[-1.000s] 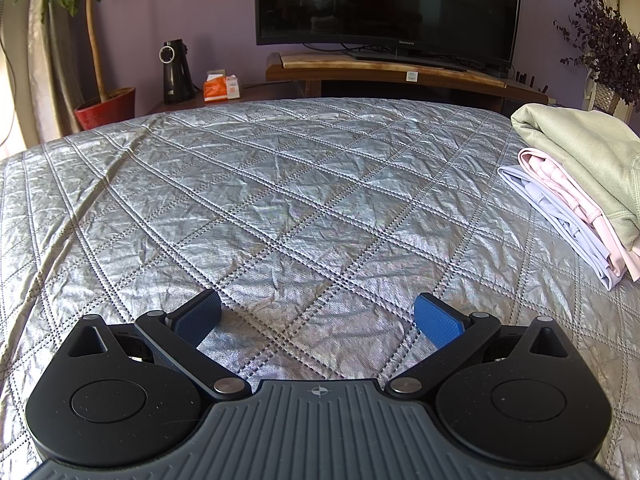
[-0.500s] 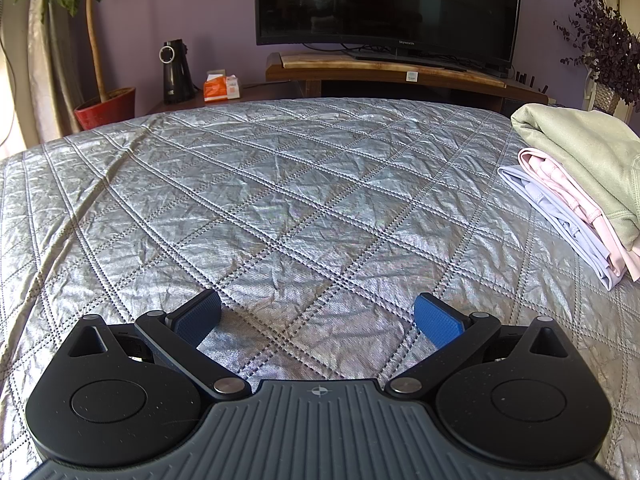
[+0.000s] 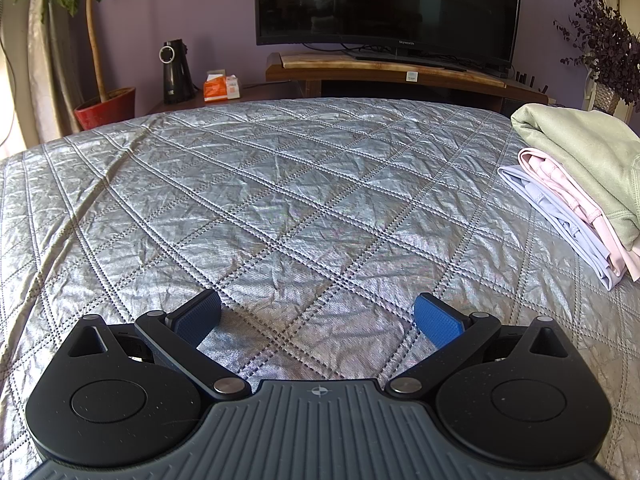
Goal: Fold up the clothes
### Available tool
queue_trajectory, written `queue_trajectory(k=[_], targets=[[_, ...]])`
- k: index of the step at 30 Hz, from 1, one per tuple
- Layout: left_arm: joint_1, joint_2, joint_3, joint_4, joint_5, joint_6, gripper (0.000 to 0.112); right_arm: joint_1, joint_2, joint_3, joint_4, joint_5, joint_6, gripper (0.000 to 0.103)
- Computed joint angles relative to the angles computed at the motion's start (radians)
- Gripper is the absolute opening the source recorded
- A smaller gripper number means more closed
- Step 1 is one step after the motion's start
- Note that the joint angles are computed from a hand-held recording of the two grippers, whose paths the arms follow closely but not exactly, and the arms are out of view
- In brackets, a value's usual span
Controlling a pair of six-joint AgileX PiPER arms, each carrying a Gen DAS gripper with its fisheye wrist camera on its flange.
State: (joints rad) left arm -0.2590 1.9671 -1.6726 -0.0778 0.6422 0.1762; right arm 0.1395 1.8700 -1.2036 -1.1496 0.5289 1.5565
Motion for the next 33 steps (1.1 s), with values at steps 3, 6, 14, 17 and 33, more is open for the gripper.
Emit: queue_trajectory(k=[3,6,14,17,33], targets=[[0.020,0.125,-0.113,-0.069,-0.002,0.020,0.102,0.000,0.000,0.000,0.000,0.000,0.000,0.103],[0.011,0.221,-0.206,-0.049,0.014,0.011,0.102,0.000,0.000,0.000,0.000,0.000,-0.001,0.103],[-0.031,0.264,-0.141,0.016,-0.264,-0.066,0.103,0.000,0.000,-0.001,0.001,0.000,-0.002,0.103],[-0.036,0.268,-0.149,0.043,-0.264,-0.101,0.103,0.000,0.000,-0.001,0.001,0.000,-0.002,0.103],[-0.026,0.272,-0.156,0.012,-0.261,-0.075,0.103,0.000,0.000,0.000,0.000,0.000,0.000,0.103]])
